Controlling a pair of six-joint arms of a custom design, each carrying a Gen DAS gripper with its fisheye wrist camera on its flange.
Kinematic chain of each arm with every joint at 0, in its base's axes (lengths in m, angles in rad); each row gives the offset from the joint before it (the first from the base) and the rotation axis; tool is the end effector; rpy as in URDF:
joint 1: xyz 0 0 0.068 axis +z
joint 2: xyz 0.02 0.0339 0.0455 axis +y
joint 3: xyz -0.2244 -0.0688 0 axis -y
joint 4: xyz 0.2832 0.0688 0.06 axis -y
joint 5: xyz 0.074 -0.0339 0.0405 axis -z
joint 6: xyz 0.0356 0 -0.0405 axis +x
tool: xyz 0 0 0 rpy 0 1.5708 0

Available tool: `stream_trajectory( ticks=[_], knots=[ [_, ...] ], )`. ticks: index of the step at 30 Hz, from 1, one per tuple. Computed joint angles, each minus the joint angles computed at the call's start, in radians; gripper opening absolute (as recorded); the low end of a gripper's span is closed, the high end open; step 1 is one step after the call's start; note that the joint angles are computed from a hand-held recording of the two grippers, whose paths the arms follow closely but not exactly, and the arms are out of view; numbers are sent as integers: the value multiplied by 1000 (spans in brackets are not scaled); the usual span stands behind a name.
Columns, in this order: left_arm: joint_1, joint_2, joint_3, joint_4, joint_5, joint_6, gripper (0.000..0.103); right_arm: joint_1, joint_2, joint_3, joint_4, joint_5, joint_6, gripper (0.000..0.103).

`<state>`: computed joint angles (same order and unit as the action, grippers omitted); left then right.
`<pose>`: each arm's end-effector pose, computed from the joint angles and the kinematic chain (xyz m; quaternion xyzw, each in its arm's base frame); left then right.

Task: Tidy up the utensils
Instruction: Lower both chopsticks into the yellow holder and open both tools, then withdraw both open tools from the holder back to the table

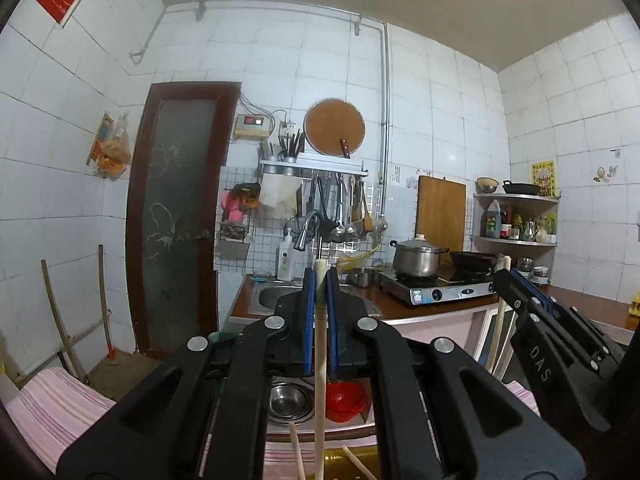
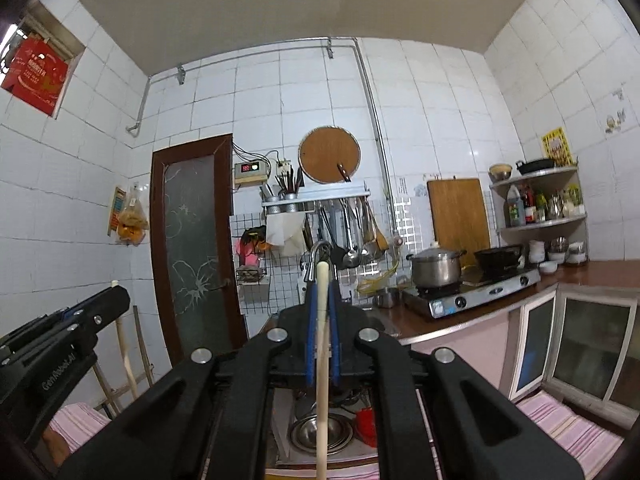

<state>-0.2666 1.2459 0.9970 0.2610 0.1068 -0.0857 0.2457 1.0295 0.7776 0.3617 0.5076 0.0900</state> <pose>0.3338 -0.0951 0.3159 0.1012 0.6955 -0.1614 0.6928 0.2933 0.0557 0.3049 0.1362 0.6585 -0.0447 0.7388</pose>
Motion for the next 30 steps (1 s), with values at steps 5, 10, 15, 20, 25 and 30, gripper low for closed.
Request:
stream_trajectory(
  ticks=[5,10,15,20,25,30],
  knots=[
    [13,34,-64,87,26,-23,4,-22,31,-39,32,-21,-8,6],
    [45,60,-89,116,65,-65,4,-35,22,-75,22,-48,-24,6],
    [39,67,-96,99,46,-35,4,-37,4,-111,-10,-67,-26,6],
    [44,-11,-114,-30,56,15,5,-50,-19,-93,-171,-101,25,7],
    [123,-128,-109,-284,156,76,24,-47,-87,-44,-406,-65,72,36],
    [295,-308,-170,-476,273,114,72,4,-233,-38,-631,26,68,62]
  ],
)
